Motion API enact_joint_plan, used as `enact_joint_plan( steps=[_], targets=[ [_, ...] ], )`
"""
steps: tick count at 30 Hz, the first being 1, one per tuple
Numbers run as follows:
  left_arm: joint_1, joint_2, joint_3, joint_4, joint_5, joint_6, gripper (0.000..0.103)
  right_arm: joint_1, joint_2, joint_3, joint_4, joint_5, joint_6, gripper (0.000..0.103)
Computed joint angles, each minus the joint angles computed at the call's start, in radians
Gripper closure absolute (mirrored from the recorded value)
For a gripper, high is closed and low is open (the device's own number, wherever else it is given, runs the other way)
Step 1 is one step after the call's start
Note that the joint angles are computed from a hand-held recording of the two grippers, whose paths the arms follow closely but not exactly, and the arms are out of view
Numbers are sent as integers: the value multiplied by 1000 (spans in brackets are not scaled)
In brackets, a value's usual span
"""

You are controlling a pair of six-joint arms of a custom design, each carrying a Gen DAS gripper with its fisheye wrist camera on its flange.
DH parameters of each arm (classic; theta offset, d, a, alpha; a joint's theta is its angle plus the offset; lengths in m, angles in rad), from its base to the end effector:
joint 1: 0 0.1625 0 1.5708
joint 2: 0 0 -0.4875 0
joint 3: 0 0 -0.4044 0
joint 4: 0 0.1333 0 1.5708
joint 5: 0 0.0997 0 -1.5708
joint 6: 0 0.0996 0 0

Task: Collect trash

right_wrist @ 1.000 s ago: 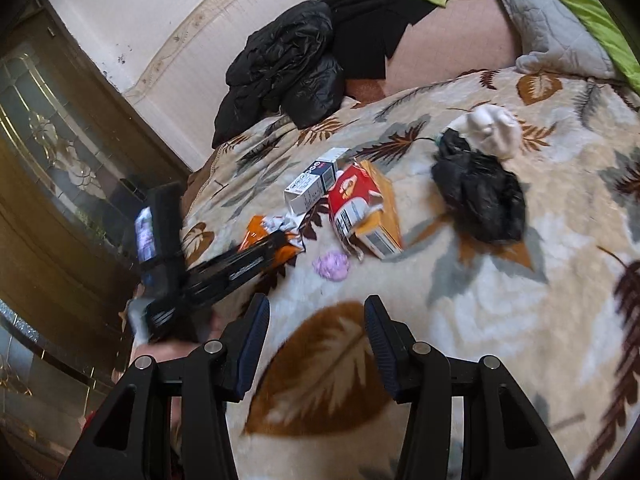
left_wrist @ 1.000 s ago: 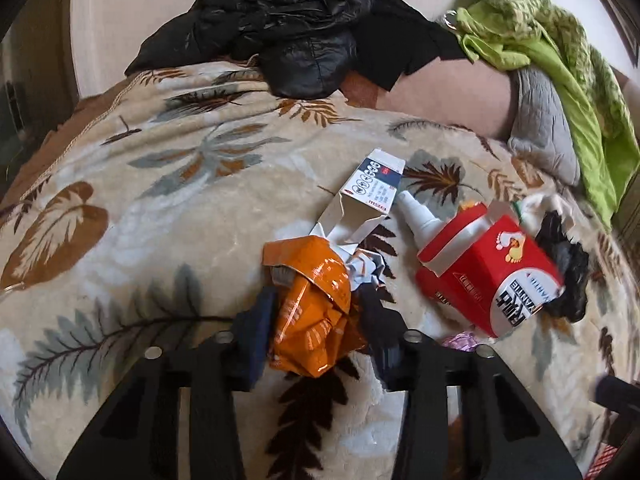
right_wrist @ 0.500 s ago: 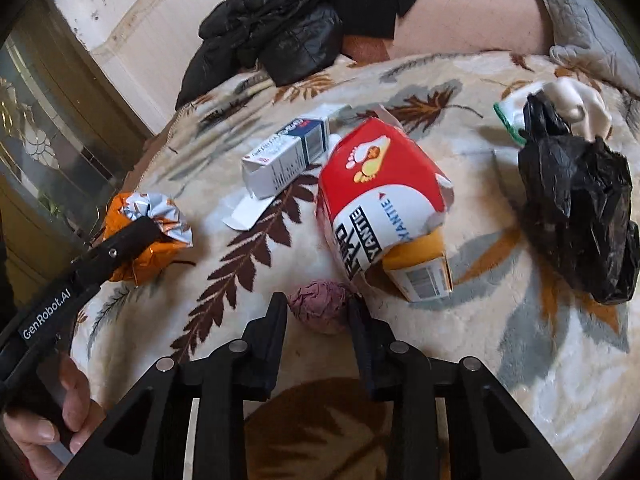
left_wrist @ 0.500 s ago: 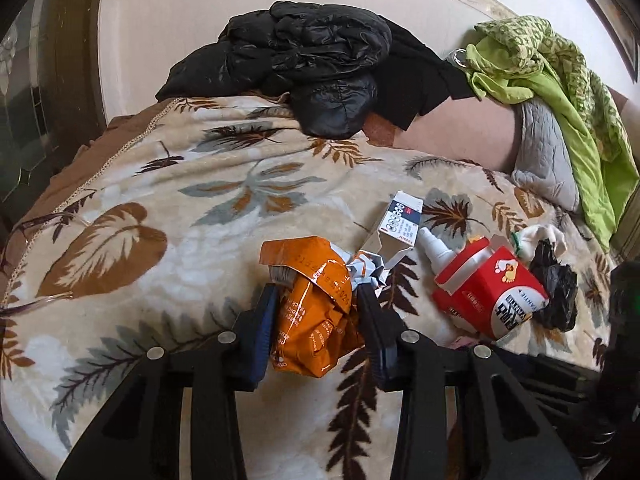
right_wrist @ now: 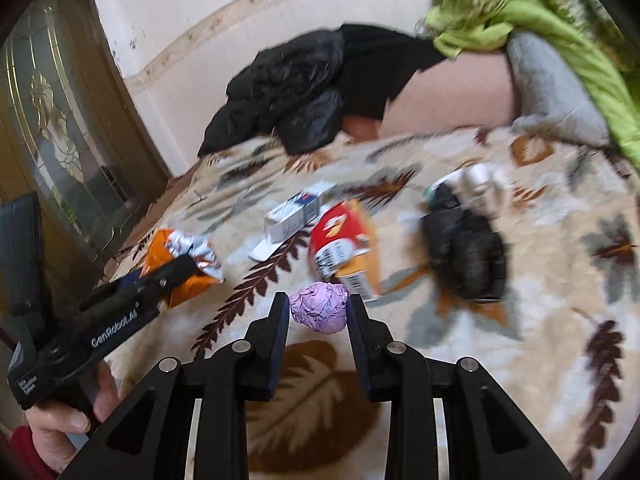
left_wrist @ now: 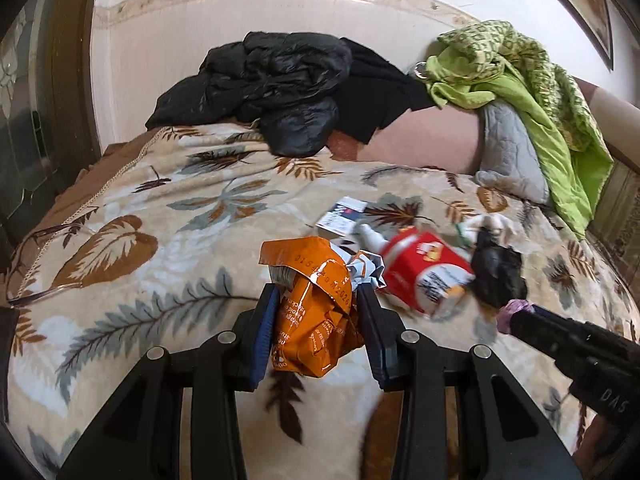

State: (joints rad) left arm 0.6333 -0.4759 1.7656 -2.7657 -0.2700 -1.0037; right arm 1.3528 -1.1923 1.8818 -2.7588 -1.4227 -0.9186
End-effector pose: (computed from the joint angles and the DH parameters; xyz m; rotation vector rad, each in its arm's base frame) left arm -0.3820 -0.5649 -0.0386 0.0061 2.0383 -1.2243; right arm 0.0089 -0.6440 0.3194 1.0483 -2.7093 0.7391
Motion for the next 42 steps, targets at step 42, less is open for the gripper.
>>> enact_joint_plan(
  steps=[42],
  targets=[
    [-111, 38, -135, 1035, -3, -769, 64, -81, -129, 96, 7, 47, -98, 71]
  ],
)
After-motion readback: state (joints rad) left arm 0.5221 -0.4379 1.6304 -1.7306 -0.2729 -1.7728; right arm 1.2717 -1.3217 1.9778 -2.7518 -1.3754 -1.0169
